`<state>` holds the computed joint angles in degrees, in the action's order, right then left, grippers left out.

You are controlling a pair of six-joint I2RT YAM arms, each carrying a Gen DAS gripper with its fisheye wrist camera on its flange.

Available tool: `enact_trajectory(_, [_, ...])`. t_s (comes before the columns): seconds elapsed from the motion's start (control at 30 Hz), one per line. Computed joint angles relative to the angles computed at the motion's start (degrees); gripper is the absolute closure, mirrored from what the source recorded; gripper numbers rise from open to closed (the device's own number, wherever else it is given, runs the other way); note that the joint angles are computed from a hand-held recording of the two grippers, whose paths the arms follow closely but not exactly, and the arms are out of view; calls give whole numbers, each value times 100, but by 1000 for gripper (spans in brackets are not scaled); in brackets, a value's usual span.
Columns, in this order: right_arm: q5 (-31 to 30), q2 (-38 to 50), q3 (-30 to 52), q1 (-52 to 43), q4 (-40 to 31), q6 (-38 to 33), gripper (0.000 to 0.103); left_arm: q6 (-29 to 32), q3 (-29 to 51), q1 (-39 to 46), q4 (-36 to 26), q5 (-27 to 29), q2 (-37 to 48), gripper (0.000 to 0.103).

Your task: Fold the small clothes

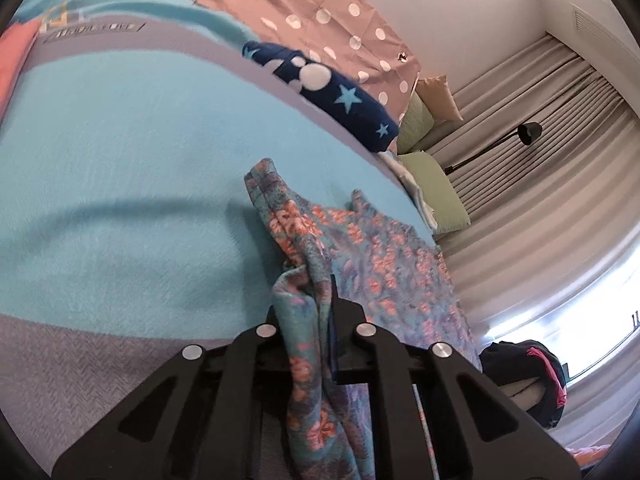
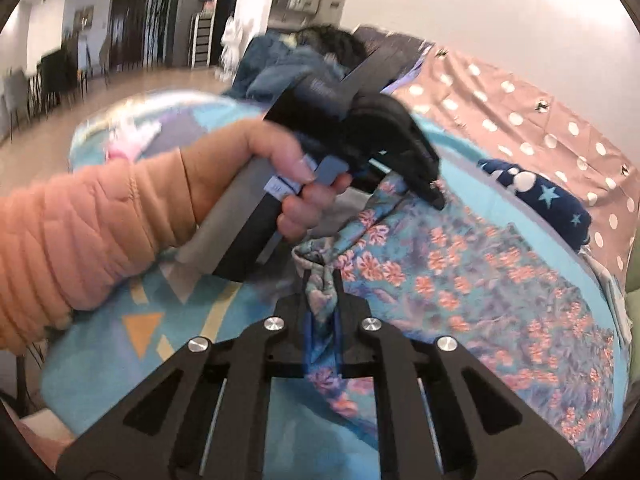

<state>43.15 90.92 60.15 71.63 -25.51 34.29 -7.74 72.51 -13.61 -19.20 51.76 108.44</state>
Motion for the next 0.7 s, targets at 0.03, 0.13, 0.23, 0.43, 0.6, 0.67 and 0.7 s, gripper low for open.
enact_trajectory(0.03, [66,-179,-92,20,-5,79,95,21,112,-2,-147,6,-5,95])
enact_trajectory(0.13, [138,-888,-479,42,-9,448,95,85,524,-187,-565,-160,-92,95])
enact_trajectory(0.23, [232,-1677,-897,83,-123,906,95,17,790,-424,-801,-358,-235,95])
enact_trajectory(0.43, [845,-3087,-1428,494,-1064,2032,95,-466,1292,-1040,-1154,-957,-370,95])
enact_trajectory(0.6, [1304,-4232,-1848,879,-1908,2989,95,-1013,1819,-1679,-1446,-1662,-320,95])
enact_trajectory(0.67, [1512,-4460,-1891,1069,-2305,3314,95,-1191,2110,-2021,-1577,-2049,-233,95])
enact_trajectory(0.7, [1654,-4611,-1912,1222,-2609,3583,95,-1254,2249,-2161,-1636,-2186,-169,95])
